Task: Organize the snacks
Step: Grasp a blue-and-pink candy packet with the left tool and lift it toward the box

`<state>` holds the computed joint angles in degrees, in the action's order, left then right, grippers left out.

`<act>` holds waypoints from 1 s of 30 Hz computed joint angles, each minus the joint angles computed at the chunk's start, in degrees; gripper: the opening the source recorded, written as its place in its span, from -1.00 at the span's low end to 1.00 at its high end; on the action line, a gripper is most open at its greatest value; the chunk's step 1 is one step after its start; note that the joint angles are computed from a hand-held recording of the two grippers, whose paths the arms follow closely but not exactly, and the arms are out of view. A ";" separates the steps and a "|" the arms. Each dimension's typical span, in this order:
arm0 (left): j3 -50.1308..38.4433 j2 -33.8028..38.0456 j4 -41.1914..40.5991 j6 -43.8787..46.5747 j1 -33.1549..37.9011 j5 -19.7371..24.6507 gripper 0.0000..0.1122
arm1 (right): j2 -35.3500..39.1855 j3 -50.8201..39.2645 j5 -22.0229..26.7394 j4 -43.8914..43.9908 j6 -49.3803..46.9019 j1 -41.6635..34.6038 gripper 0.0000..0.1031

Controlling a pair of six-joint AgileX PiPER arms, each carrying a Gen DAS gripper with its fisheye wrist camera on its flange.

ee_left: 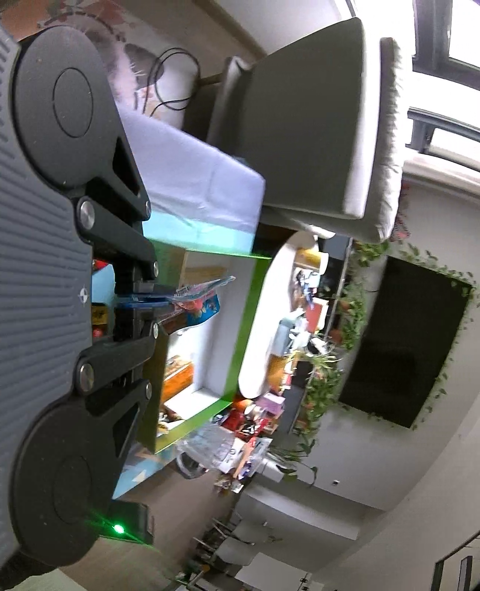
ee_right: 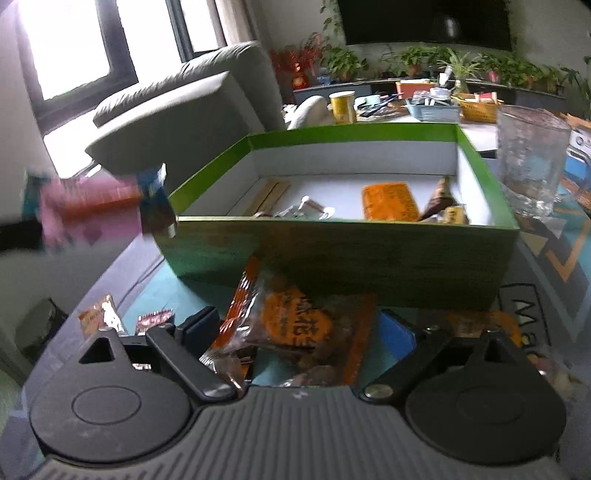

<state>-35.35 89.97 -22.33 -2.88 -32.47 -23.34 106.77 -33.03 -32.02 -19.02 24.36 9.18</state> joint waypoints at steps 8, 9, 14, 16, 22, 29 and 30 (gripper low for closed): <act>-0.51 1.47 1.13 -1.51 1.14 -0.42 -0.97 | 0.95 -4.81 8.26 -6.71 6.03 -0.40 0.12; -0.56 1.69 1.63 -2.07 1.29 -0.46 -0.97 | 0.80 -5.25 8.97 -7.95 6.89 -0.49 0.12; 0.18 1.18 2.48 -3.31 0.95 -1.63 -0.97 | -1.09 -2.42 5.53 -8.11 2.52 -0.99 0.11; 0.21 0.80 3.08 -3.72 0.88 -1.92 -0.96 | -2.33 -0.98 4.98 -7.11 -0.15 -0.61 0.11; -0.19 0.13 2.22 -3.07 0.25 -2.39 -0.96 | -3.78 2.60 1.73 -6.50 -2.93 -1.82 0.10; -1.27 -0.10 1.57 -2.70 -0.44 -2.36 -0.96 | -7.37 6.65 -2.16 -8.15 -1.92 -4.86 0.10; -1.68 0.11 1.44 -2.46 -0.57 -2.40 -0.96 | -7.75 6.73 -2.38 -8.61 -1.53 -5.25 0.10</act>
<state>-37.03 90.08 -20.89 -5.34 -33.04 -25.74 99.02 -26.30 -34.40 -27.63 22.83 3.93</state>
